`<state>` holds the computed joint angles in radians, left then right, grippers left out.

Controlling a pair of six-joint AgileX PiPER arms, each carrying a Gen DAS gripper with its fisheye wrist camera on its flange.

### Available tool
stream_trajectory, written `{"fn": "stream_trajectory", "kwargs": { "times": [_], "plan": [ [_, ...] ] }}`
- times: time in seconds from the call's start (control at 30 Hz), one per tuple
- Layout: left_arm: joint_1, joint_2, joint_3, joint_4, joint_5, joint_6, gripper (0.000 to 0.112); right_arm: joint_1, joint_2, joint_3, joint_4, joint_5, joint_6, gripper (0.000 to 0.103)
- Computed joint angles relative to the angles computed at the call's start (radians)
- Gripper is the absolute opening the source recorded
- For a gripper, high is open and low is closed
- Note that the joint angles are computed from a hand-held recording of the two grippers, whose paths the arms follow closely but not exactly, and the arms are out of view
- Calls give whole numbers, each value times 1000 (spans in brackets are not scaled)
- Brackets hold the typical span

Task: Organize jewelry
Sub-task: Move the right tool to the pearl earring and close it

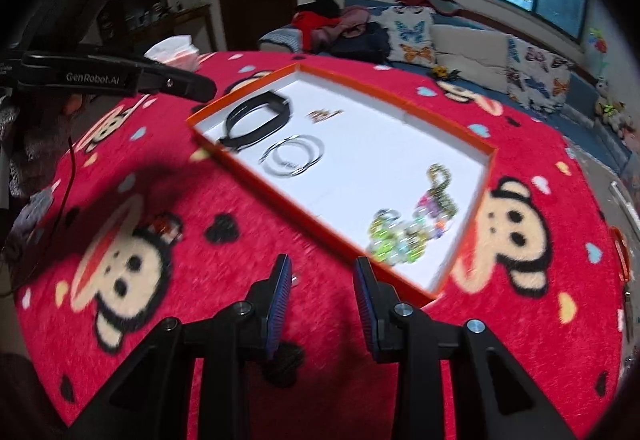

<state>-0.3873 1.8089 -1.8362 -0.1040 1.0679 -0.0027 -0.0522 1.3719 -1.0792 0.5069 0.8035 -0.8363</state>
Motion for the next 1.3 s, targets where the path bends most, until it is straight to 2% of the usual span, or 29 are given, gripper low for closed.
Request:
{"fn": "stream_trajectory", "kwargs": {
  "times": [0.2,0.7,0.97,1.3],
  "plan": [
    [9,-56,99,-6,-35,-10,13,16,29,18,22,34,-11,35],
    [44,-83,180,-33,-68,-6,13,91,68,37,57,-15,38,35],
    [59,-115,228,-52,-89,7,13,49,43,43,47,-21,57,35],
    [57,-130,278,-63,-103,14,13,68,98,9,15,-65,68,35]
  ]
}}
